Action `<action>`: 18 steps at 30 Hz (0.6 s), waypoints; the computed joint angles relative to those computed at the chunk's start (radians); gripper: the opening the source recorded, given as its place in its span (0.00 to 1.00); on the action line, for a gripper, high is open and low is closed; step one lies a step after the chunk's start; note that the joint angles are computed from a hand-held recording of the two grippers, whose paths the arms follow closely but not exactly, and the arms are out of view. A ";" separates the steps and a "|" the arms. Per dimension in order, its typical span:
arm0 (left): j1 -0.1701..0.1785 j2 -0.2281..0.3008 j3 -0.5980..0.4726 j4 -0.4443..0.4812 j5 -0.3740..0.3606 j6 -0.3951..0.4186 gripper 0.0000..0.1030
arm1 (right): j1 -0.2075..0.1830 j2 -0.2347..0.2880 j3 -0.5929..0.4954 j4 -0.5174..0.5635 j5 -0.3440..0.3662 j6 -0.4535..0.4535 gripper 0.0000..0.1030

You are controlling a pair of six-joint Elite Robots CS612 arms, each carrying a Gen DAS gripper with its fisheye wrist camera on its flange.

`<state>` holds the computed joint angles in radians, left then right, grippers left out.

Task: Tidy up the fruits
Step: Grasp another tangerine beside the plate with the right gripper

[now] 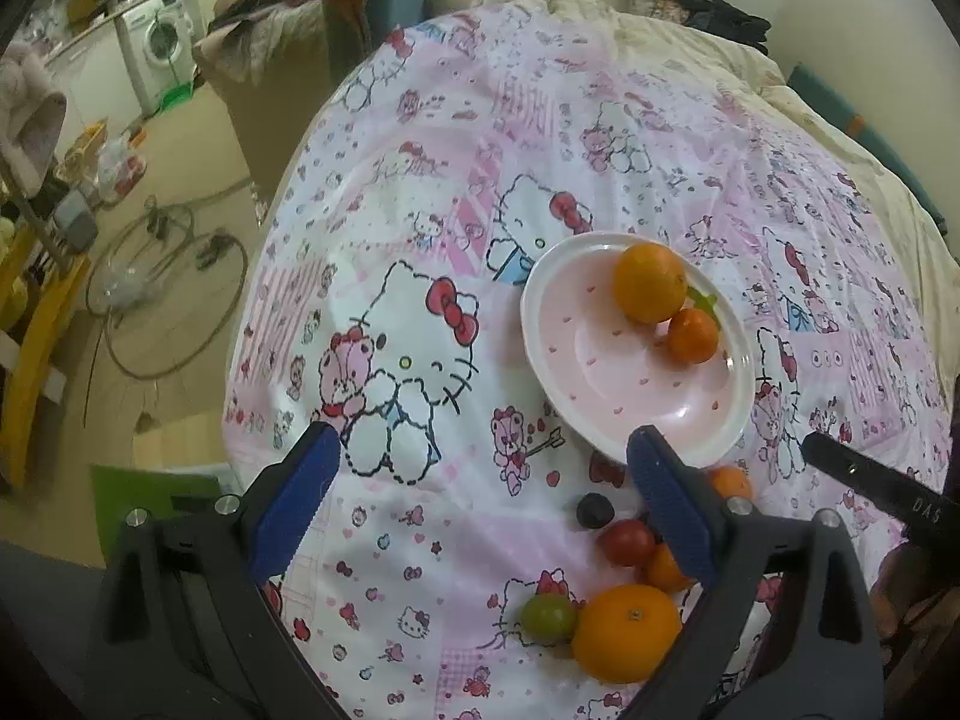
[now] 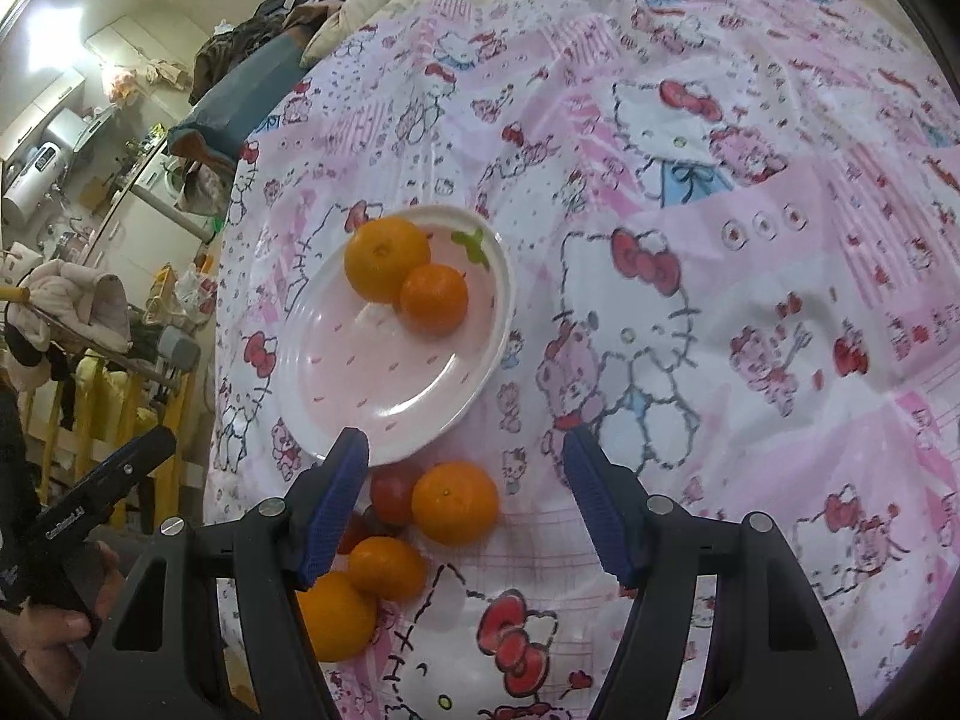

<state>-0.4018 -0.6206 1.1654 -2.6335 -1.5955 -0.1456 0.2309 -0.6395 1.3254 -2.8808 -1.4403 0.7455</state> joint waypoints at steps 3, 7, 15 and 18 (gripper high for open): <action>0.000 0.001 -0.004 0.013 -0.006 -0.002 0.92 | -0.004 0.012 -0.011 0.007 0.046 0.011 0.68; -0.005 0.001 -0.003 0.008 0.006 0.024 0.92 | -0.010 0.034 -0.038 0.054 0.119 0.025 0.67; 0.001 0.005 -0.006 0.019 0.012 0.040 0.92 | -0.010 0.071 -0.094 0.144 0.182 0.003 0.55; 0.006 0.009 -0.013 0.036 0.008 0.023 0.92 | -0.013 0.078 -0.098 0.159 0.191 0.013 0.49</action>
<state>-0.3957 -0.6118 1.1521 -2.5973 -1.5874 -0.1227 0.2184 -0.5618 1.2271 -2.7221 -1.2491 0.7583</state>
